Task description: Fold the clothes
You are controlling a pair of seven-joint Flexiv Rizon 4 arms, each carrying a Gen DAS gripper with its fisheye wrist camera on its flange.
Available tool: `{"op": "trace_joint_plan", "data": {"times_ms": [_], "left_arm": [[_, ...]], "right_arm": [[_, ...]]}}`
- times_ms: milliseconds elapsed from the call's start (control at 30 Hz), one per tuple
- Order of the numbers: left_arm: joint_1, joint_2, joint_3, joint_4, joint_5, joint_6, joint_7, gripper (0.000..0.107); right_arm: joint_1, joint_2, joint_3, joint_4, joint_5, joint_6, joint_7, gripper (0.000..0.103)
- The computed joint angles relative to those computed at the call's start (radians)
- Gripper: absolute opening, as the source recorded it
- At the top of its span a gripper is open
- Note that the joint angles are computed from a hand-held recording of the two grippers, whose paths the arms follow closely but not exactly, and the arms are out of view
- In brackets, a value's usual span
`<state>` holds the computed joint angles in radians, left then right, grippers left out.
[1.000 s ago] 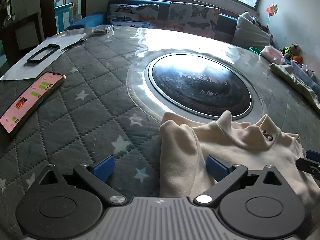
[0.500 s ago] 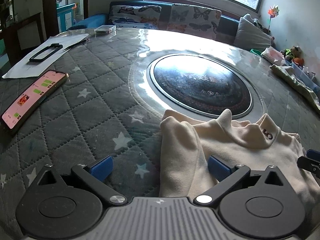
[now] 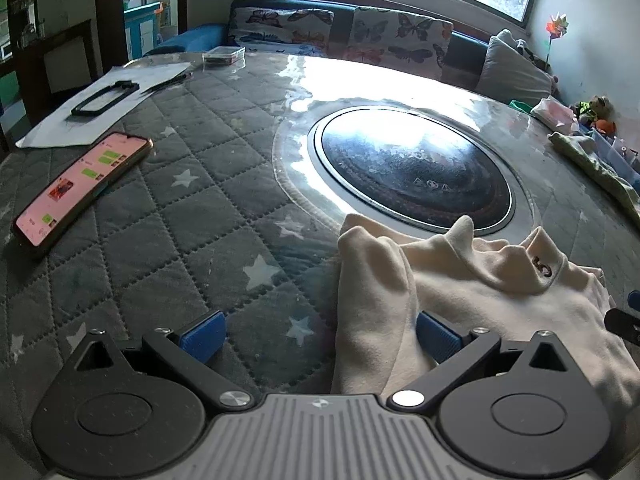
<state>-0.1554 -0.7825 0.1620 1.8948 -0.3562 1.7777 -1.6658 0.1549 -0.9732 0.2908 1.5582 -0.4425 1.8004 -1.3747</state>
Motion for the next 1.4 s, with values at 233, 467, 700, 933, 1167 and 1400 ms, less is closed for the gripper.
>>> {"op": "trace_joint_plan", "data": {"times_ms": [233, 467, 700, 933, 1167, 1400], "left_arm": [[-0.024, -0.004, 0.027, -0.011, -0.002, -0.021, -0.004, 0.103], [-0.048, -0.009, 0.055, -0.023, 0.000, -0.042, -0.017, 0.103], [-0.042, -0.013, 0.053, -0.030, 0.016, -0.045, -0.021, 0.103], [-0.009, -0.009, 0.020, -0.032, 0.030, -0.043, -0.005, 0.103], [0.004, 0.003, -0.003, -0.032, 0.041, -0.060, -0.003, 0.100], [0.072, 0.013, -0.094, -0.029, 0.071, -0.032, 0.014, 0.068]], "right_arm": [[0.001, -0.011, -0.001, -0.021, 0.025, -0.035, 0.023, 0.090], [-0.038, -0.034, 0.062, -0.043, 0.037, -0.085, 0.009, 0.090], [-0.025, -0.033, 0.054, -0.041, 0.055, -0.075, -0.012, 0.082], [-0.047, -0.038, 0.090, -0.042, 0.054, -0.084, -0.038, 0.071], [-0.071, -0.047, 0.128, -0.045, 0.053, -0.088, -0.054, 0.055], [-0.118, -0.066, 0.199, -0.053, 0.054, -0.108, -0.084, 0.042]]}}
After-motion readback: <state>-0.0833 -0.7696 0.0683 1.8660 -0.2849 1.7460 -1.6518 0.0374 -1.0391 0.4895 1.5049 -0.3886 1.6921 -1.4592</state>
